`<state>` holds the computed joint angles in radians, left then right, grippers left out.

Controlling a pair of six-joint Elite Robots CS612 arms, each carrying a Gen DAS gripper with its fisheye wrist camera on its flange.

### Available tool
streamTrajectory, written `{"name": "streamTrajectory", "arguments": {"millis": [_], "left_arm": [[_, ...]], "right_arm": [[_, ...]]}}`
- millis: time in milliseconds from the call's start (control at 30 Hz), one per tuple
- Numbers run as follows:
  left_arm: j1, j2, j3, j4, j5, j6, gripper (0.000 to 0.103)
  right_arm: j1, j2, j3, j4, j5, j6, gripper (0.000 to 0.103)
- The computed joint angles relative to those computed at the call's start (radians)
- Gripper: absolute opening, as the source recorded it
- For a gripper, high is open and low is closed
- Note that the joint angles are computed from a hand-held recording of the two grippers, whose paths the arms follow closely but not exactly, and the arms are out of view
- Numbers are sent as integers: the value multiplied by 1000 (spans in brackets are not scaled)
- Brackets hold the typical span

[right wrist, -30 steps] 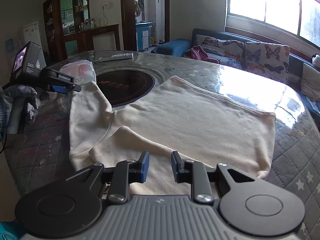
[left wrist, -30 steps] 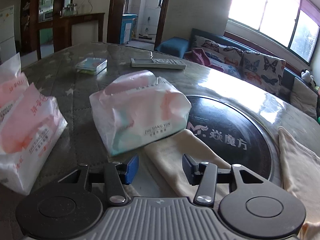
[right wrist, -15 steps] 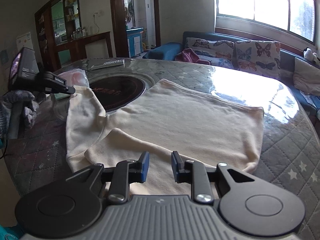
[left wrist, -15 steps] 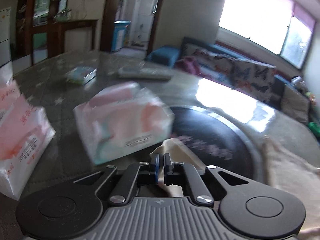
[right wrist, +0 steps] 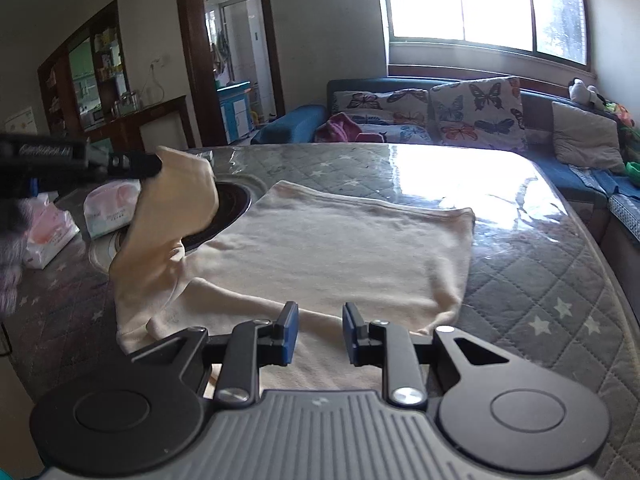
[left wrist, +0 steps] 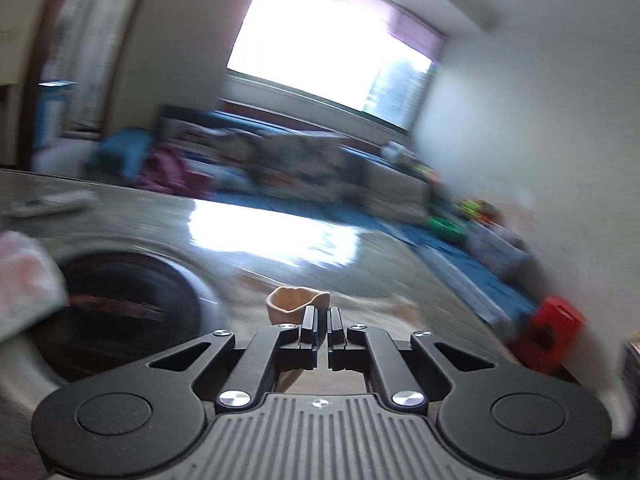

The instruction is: Fold clothes

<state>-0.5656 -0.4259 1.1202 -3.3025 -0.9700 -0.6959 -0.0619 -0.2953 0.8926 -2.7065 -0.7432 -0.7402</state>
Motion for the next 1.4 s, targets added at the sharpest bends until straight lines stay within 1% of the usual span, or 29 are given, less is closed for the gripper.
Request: {"name": "streamTrajectory", "arguments": {"millis": [133, 233, 367, 467, 533, 600, 667, 767, 833, 867, 900, 967, 1033, 1133, 1233, 1267, 1300, 1333, 1400], "left_arm": [[-2, 36, -63, 18, -111, 55, 5], [0, 58, -101, 60, -200, 70, 5], [-1, 79, -137, 139, -265, 82, 7], [-5, 77, -118, 142, -286, 74, 9], [-5, 72, -107, 140, -297, 84, 9], [-6, 63, -88, 127, -292, 109, 16], [-8, 49, -59, 112, -273, 128, 35], [-13, 16, 9, 89, -209, 134, 40], [-15, -11, 65, 83, -158, 106, 46], [-17, -25, 93, 85, -129, 90, 48], [-19, -40, 122, 90, -99, 74, 48], [-24, -64, 173, 100, -45, 40, 53], [-26, -84, 213, 130, -5, -15, 54], [-28, -102, 253, 165, 16, -72, 54], [-30, -105, 263, 195, 26, -91, 54], [-31, -103, 261, 200, 29, -91, 54], [-31, -99, 256, 202, 28, -87, 54], [-31, -95, 251, 202, 26, -83, 54], [-31, -88, 242, 206, 24, -78, 54]], "right_arm": [[-6, 8, -15, -7, -7, 50, 23], [-10, 16, -32, 20, -8, 79, 23], [-14, 24, -45, 24, -22, 118, 23], [-16, 30, -60, 49, -21, 138, 23], [-17, 33, -70, 81, -13, 139, 23], [-15, 33, -75, 110, -8, 132, 24], [-13, 33, -78, 132, -6, 123, 24], [-8, 33, -79, 167, -5, 99, 25], [-5, 33, -82, 194, -8, 83, 33], [-4, 33, -84, 208, -10, 75, 34], [-3, 34, -86, 221, -11, 67, 35], [2, 35, -88, 251, -23, 53, 35], [6, 34, -86, 271, -36, 43, 35], [8, 27, -67, 252, -40, 34, 36], [11, 19, -54, 252, -51, 20, 35], [13, 15, -45, 236, -60, 12, 35], [15, 11, -35, 222, -70, -1, 32], [17, 7, -28, 217, -75, -11, 24], [19, 0, -18, 219, -83, -28, 12]]}}
